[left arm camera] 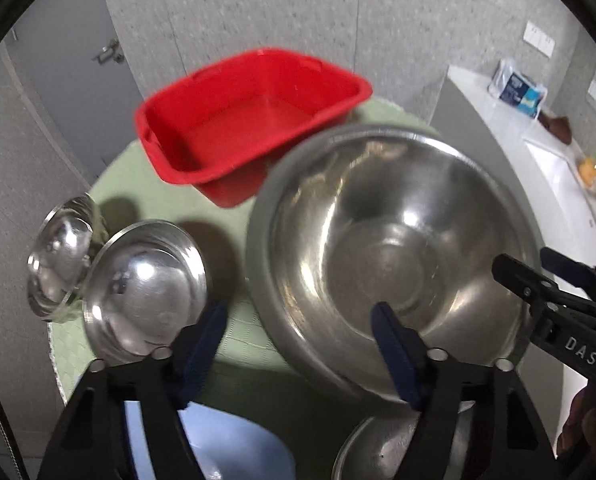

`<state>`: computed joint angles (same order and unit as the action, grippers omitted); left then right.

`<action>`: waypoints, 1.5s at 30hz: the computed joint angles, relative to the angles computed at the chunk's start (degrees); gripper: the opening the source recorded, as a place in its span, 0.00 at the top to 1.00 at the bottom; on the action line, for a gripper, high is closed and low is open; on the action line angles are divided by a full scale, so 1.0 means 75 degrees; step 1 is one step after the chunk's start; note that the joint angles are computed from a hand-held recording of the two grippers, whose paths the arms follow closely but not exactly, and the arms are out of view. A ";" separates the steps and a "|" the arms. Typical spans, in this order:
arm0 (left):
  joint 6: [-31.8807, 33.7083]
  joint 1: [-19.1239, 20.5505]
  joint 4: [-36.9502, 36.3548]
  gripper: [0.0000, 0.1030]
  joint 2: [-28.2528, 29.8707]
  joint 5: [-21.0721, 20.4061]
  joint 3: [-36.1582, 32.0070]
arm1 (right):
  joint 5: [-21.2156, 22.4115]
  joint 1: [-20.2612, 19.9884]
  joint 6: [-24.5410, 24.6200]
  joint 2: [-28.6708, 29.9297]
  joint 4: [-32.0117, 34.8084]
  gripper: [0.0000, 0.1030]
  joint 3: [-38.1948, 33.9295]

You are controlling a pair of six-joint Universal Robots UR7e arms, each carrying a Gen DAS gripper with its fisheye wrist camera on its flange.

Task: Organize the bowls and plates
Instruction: 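Close both grippers on the rim of the large steel bowl, then lift the large steel bowl with both grippers and lower it into the red basin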

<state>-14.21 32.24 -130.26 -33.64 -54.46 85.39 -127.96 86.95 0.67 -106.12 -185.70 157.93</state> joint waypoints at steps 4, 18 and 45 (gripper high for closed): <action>0.0080 0.0153 0.0214 0.54 0.0343 -0.0048 -0.0394 | 0.0868 -0.0590 -0.0356 -0.0179 0.0290 0.55 0.0005; 0.0709 0.0475 -0.0235 0.74 0.0479 -0.0697 -0.0767 | 0.0532 0.0093 -0.0344 -0.0212 0.0595 0.74 -0.0270; 0.0993 0.1889 0.0731 0.74 0.2372 -0.0447 -0.5257 | 0.0385 0.0977 -0.1303 0.3774 0.1188 0.72 -0.4534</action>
<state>-6.76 46.41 -124.77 -15.86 -57.81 45.97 -125.07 94.28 -9.10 -77.82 -176.79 123.93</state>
